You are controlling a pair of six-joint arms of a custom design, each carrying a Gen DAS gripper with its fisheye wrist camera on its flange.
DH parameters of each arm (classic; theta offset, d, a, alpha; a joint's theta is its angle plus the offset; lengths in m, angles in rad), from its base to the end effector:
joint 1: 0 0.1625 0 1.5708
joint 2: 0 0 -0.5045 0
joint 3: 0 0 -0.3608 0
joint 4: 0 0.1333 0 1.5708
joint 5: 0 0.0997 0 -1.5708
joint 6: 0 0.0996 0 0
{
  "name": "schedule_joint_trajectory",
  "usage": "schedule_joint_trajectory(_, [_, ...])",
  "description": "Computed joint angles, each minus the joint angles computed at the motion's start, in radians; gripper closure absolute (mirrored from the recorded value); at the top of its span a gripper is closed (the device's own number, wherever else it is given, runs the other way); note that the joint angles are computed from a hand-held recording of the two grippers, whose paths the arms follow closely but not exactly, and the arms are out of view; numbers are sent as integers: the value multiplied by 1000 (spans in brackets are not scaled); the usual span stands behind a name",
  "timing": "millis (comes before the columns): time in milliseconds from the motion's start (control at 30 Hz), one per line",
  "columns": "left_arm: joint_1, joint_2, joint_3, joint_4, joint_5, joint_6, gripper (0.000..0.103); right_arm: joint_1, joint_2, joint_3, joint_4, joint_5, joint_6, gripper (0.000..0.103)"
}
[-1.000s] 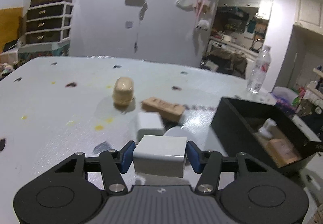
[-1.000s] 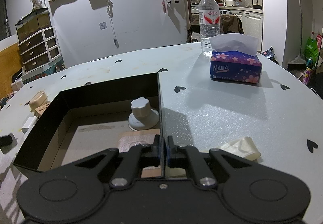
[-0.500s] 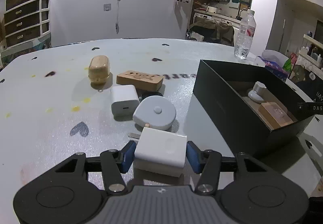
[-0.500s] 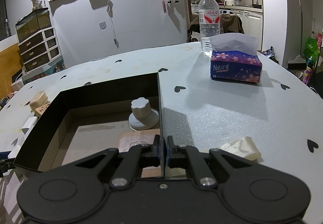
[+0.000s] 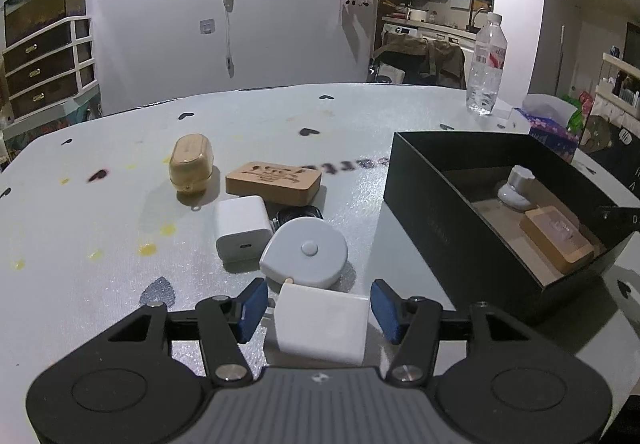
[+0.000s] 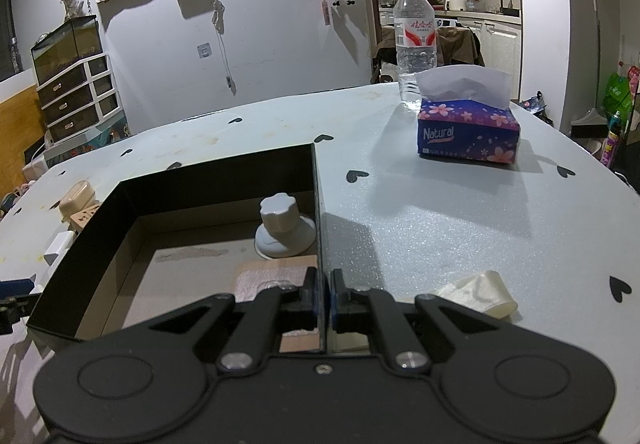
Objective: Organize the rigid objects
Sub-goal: 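Grasp the white rectangular charger with the left tool and lift it, then carry the white rectangular charger over the black box and lower it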
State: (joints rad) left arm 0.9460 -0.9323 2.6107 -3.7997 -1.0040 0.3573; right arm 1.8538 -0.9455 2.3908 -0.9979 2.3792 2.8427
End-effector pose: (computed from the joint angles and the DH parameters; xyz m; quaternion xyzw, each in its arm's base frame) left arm -0.0771 -0.4263 0.1894 0.3687 0.8506 -0.2945 0.2319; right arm 0.1592 -0.3279 0.0939 0.0226 -0.8055 0.4870 0.3367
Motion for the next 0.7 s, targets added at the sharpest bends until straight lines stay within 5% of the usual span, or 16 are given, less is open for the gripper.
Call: schedule_joint_trajectory(700, [-6, -22, 26, -69, -41, -11, 47, 0, 0, 0, -1, 1, -1, 97])
